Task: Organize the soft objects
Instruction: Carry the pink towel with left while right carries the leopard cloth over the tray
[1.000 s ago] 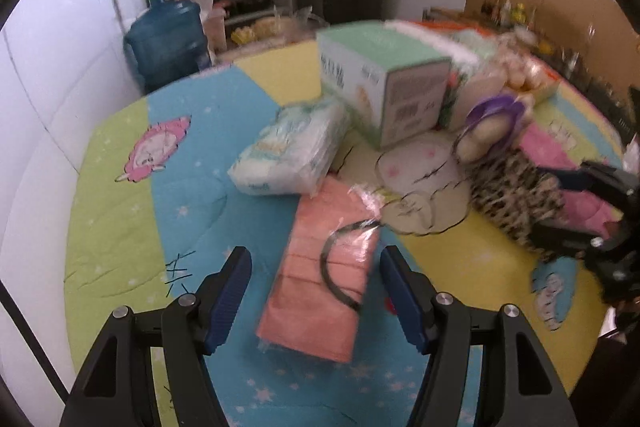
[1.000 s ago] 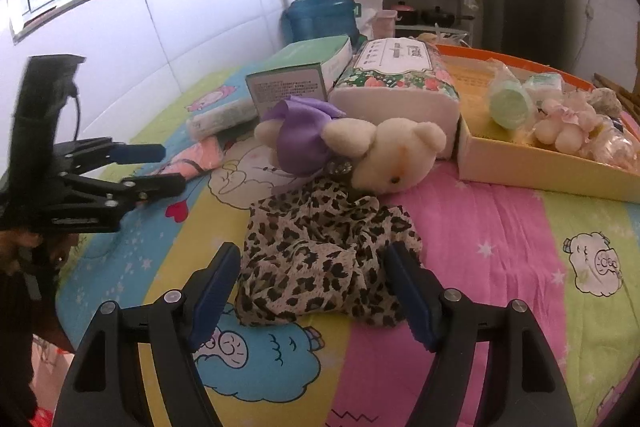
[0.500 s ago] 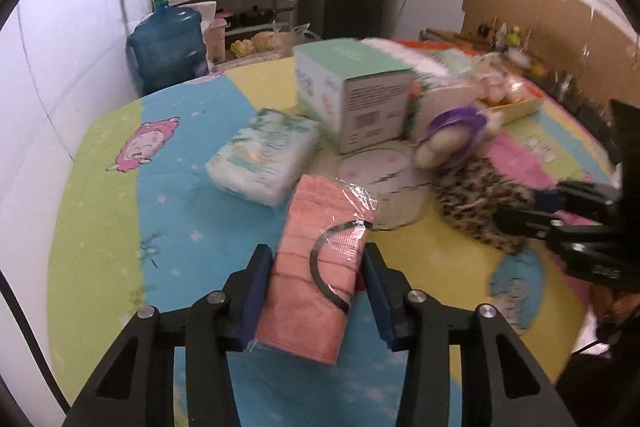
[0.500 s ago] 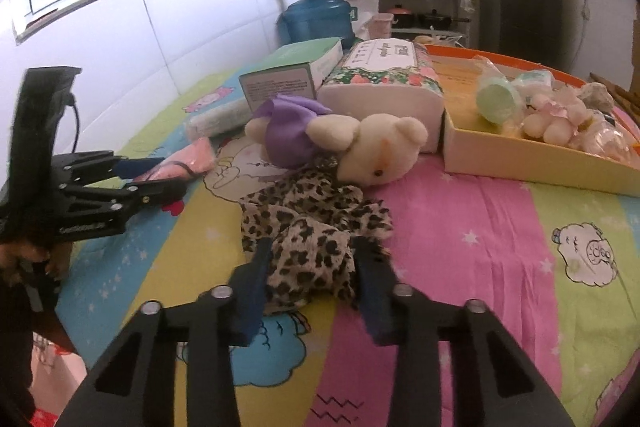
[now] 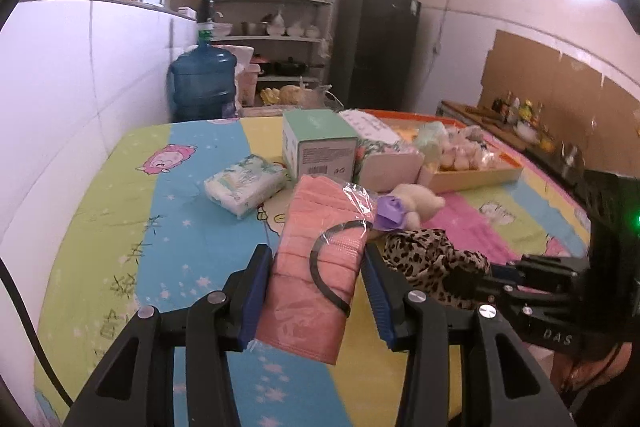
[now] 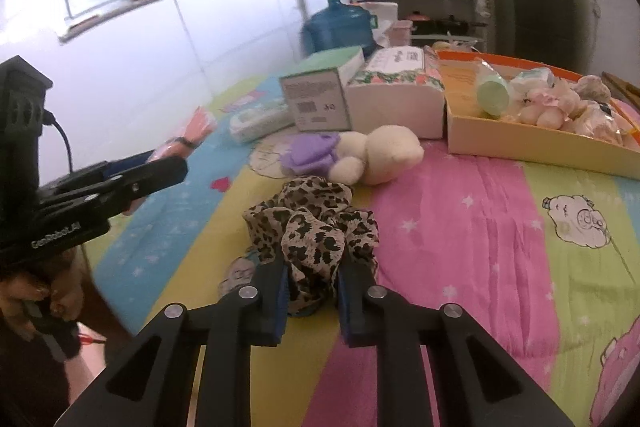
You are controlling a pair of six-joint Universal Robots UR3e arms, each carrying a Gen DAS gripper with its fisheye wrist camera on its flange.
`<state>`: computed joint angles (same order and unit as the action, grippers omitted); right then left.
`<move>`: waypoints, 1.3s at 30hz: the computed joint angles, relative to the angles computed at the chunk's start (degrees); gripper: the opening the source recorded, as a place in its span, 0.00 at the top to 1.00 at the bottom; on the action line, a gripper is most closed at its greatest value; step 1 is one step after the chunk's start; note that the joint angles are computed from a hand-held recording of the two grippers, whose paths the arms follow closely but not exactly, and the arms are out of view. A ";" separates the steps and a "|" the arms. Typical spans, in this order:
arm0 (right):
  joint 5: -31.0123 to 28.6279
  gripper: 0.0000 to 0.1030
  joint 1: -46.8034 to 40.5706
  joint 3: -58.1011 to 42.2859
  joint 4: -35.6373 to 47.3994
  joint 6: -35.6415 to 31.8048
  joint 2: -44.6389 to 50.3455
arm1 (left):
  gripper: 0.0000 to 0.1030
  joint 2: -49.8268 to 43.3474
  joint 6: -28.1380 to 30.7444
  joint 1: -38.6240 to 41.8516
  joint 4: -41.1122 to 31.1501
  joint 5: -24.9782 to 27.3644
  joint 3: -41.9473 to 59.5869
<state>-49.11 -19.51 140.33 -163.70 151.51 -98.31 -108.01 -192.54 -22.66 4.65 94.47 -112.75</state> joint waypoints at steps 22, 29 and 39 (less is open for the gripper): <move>12.96 0.81 -26.00 3.09 26.85 -13.39 -23.76 | 0.55 -15.52 -9.81 -14.77 -7.87 15.45 28.27; 15.43 0.81 -33.42 1.43 27.75 -15.70 -22.10 | 0.55 -22.50 -12.73 -16.82 -14.23 20.41 41.27; 18.33 0.81 -38.84 -3.75 25.22 -17.08 -14.56 | 0.55 -33.94 -14.29 -19.00 -25.96 23.80 63.87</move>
<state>-30.78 -58.35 136.58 -138.49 134.43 -112.86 -141.95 -206.83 -41.66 -21.32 118.27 -48.87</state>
